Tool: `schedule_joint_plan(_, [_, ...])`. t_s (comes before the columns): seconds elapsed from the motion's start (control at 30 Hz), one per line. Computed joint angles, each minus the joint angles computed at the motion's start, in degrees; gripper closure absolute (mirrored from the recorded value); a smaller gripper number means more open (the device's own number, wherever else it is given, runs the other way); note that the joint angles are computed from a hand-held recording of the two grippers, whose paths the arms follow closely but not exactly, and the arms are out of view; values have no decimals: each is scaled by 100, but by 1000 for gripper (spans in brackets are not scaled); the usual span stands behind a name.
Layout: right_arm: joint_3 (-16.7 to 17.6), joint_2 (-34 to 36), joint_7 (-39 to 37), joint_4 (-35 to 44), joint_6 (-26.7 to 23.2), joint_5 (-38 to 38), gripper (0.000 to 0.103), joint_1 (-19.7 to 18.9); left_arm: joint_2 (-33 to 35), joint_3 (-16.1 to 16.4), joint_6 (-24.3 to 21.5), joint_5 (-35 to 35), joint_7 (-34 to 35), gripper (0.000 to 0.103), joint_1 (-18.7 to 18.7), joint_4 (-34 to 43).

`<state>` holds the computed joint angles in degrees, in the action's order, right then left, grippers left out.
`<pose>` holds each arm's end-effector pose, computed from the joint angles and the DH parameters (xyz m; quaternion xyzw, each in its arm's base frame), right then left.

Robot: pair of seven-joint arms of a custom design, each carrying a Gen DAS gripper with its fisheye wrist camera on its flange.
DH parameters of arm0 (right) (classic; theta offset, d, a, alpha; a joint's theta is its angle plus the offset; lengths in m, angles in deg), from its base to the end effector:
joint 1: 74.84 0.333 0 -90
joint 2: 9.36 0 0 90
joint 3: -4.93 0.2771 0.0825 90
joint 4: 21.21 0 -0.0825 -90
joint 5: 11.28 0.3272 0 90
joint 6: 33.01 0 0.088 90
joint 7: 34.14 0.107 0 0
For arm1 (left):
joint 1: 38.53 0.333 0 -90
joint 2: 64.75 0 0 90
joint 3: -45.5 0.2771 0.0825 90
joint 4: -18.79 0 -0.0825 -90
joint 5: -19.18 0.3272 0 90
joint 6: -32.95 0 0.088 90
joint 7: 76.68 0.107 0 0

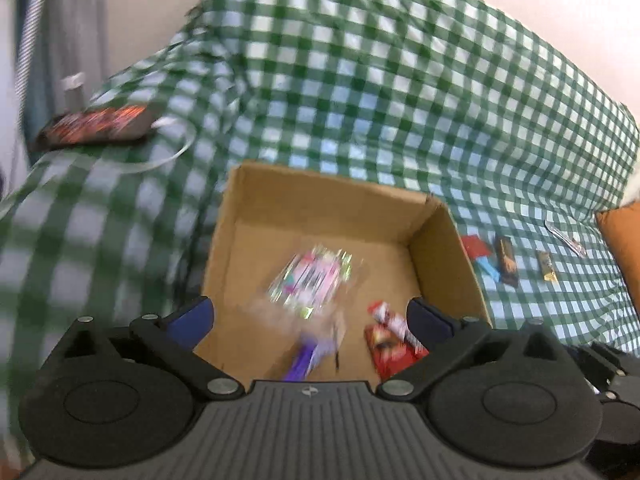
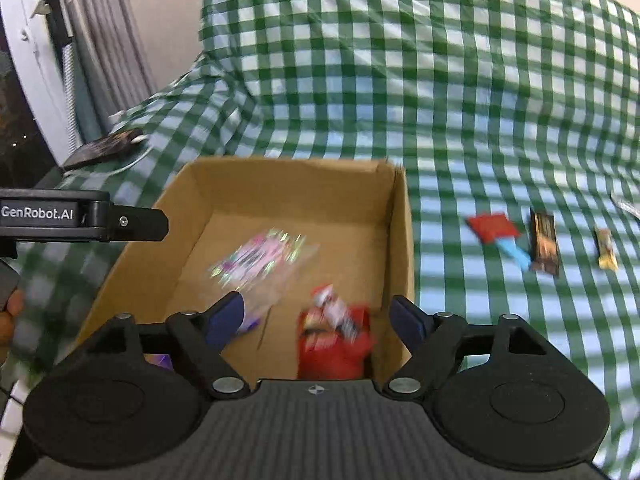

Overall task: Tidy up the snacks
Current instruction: 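Open both tools to drop the candy bag and Nescafé stick into box, then move both tools from the box to the snacks on the sofa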

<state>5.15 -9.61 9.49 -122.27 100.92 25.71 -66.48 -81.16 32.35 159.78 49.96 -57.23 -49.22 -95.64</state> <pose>0.5433 0.0917 0.5918 -0.8229 0.4128 -0.1188 0.3719 0.4291 -0.1860 0.6086 -0.8225 0.4399 -0.2423 0.2669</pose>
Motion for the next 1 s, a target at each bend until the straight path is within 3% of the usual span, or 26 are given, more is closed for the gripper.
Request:
schedule_joint_plan(0.27, [-231,-1805,-499,-1675,-199,205,13,-68,-777,-574,-1155,-220,-873,0,-477,-284])
schedule_joint_plan(0.47, [-411,-2597,-882,-2220,-13,463,8,-41,-865,-944,-1636,113,-1358,0,-793,-46])
schedule_joint_plan(1.0, [-777,-4209,-1655,-3243,-184,964,5,-72,-707,-1685,-2764,1041,-1988,0,-1309,722])
